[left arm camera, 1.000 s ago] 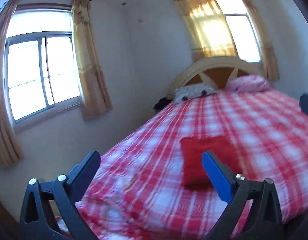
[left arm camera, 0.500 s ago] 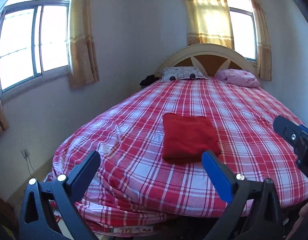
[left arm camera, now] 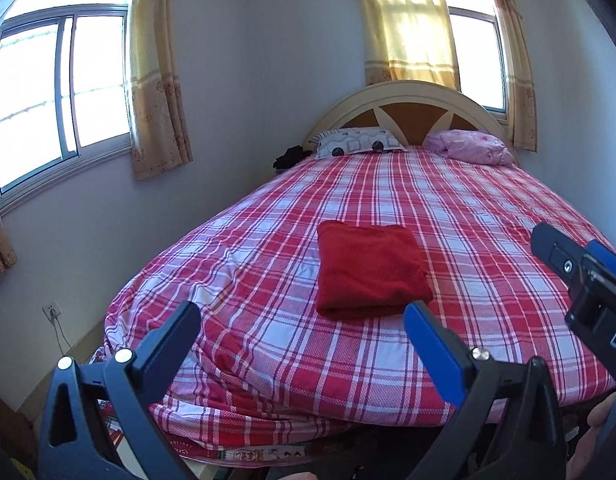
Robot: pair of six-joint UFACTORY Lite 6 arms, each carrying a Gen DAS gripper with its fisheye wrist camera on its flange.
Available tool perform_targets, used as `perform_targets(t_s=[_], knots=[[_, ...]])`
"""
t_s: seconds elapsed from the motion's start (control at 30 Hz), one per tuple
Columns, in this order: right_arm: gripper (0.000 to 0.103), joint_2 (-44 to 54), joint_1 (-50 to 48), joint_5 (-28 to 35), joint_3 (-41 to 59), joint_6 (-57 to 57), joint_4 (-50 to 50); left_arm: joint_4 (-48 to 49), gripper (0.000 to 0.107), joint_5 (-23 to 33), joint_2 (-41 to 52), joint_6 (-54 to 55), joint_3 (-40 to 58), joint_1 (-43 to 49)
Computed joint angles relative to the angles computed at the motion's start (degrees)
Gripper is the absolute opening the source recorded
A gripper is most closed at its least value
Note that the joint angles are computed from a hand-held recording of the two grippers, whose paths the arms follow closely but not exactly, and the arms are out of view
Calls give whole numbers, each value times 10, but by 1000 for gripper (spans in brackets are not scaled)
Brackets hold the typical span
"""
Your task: Fold small clothes
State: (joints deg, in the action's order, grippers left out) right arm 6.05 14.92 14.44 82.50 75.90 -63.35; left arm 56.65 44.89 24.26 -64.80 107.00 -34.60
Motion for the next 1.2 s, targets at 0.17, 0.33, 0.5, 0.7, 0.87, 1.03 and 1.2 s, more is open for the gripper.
perform_targets(t_s=[0.17, 0.33, 0.5, 0.7, 0.87, 1.03, 1.2], knots=[[81, 3, 1, 7, -1, 14, -12, -10, 103, 9, 10, 10, 11, -2], [81, 3, 3, 13, 1, 6, -2, -30, 103, 6, 10, 19, 11, 1], [81, 5, 4, 14, 4, -10, 16, -24, 103, 8, 10, 15, 12, -3], [81, 3, 3, 14, 1, -3, 10, -24, 103, 7, 11, 17, 13, -3], [81, 3, 2, 14, 1, -5, 12, -24, 103, 7, 11, 17, 12, -3], [81, 5, 4, 18, 7, -25, 35, -38, 103, 10, 14, 27, 22, -2], [81, 6, 5, 18, 8, -25, 35, -38, 103, 13, 15, 29, 24, -3]])
